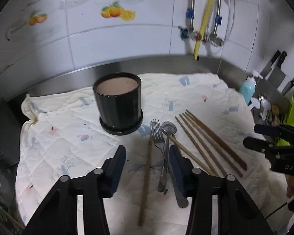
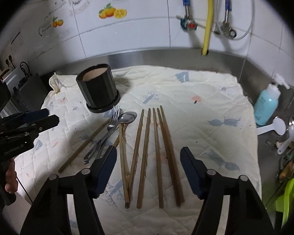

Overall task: Organize utensils
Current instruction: 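Grasp a wooden chopstick with the left tool while the right tool grasps another chopstick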

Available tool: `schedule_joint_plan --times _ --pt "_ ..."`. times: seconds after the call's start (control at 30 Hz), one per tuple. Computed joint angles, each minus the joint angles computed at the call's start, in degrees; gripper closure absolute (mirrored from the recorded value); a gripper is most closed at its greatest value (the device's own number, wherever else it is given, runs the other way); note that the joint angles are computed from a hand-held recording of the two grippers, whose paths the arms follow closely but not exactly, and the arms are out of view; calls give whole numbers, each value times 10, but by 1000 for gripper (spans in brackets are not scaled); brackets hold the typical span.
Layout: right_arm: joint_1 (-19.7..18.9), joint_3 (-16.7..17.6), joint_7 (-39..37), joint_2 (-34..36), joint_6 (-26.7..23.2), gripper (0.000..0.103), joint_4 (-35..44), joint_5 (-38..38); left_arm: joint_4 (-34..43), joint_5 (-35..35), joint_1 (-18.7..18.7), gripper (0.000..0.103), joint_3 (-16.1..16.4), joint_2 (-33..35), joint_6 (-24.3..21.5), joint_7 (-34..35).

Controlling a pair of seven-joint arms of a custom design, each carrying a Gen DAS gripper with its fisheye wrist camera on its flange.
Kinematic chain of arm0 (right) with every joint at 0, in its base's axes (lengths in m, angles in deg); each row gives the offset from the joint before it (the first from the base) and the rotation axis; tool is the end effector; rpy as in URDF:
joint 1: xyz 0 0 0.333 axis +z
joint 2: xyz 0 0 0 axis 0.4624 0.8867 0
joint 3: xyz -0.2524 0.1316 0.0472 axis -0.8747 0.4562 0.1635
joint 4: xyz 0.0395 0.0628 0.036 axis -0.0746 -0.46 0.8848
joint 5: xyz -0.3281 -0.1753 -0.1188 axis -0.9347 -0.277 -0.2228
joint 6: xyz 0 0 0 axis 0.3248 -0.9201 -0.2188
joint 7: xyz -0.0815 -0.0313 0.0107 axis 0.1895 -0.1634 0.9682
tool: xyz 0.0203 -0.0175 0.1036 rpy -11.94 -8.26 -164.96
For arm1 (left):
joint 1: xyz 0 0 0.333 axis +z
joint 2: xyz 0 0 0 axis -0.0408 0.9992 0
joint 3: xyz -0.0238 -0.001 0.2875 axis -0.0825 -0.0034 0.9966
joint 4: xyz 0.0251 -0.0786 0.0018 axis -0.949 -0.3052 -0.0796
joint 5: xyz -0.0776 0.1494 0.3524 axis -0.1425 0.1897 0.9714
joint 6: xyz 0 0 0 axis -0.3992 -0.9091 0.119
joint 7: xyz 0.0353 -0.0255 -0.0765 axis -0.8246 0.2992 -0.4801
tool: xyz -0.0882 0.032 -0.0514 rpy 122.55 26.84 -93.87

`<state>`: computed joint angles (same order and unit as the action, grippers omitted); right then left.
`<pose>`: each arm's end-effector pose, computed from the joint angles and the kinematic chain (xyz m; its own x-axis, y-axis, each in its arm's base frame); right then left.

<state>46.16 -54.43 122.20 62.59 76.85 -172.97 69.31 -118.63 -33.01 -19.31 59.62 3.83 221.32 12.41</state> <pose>0.4513 0.2513 0.5813 0.1757 -0.9792 -0.1014 -0.7536 -0.0675 -0.6538 0.5099 -0.3251 0.5756 -0.2962 -0.9546 0.0320 -0.6931 0.1918 -0.6949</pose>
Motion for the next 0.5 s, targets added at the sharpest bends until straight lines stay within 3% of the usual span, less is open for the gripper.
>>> schedule_joint_plan --times 0.2,0.5 --pt "2 -20 -44 42 -27 48 39 33 64 -56 2 71 8 74 -22 61" --pt "-1 -38 -102 107 -58 58 93 83 178 -98 -8 72 14 192 -84 130"
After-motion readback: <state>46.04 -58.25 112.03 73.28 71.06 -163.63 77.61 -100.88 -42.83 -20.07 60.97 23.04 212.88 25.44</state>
